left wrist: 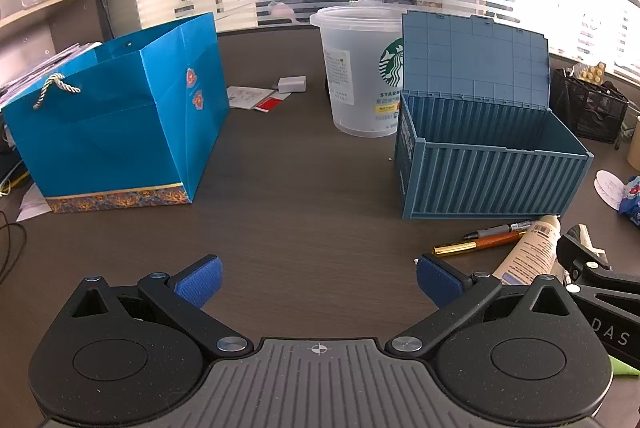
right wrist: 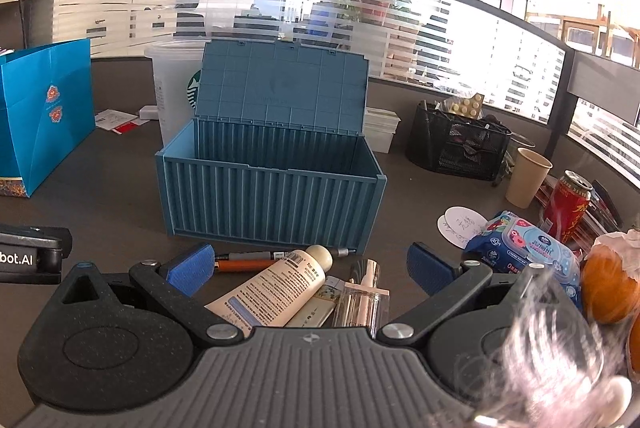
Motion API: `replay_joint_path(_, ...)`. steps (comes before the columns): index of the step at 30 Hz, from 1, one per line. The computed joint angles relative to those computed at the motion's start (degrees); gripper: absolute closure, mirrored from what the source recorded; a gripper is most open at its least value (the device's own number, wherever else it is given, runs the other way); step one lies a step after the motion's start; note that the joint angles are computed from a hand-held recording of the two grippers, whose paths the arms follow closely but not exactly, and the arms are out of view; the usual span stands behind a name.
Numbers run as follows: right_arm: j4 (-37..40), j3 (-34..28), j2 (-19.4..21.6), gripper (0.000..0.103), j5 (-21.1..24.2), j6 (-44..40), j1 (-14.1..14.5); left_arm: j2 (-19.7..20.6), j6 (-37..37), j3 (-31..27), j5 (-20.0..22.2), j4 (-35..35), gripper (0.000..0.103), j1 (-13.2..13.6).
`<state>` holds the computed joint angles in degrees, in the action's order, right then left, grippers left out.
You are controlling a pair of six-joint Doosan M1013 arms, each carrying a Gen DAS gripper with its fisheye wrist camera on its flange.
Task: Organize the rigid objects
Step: 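Move the right tool toward the scattered items beside the teal box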
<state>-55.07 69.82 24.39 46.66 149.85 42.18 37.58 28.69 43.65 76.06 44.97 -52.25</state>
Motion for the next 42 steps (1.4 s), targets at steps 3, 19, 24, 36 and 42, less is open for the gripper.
replay_joint_path(3,-0.19,0.08,-0.03,0.0,-0.07,0.3,0.06,-0.1,0.04,0.17,-0.32,-0.17,0.0,0.03)
replay_joint_path(19,-1.94,0.94,-0.38,0.0,-1.21,1.76,0.13,-3.31,0.35,4.2,-10.9,-14.92,0.0,2.95)
replay_joint_path(24,-2.52,1.38,-0.64,0.0,-1.62,2.71,0.01,-7.36,-18.92,12.19,-21.2,-16.67,0.0,4.44)
replay_joint_path(36,-2.11,2.2,-1.13,0.0,-3.69,3.8,-0.24,-6.83,-17.17,12.86,-16.83,-2.81,0.0,1.92)
replay_joint_path(42,-1.8,2.68,-1.41,0.0,-4.13,2.99,-0.32,-5.42,-13.34,11.21,-14.45,-4.83,0.0,1.79)
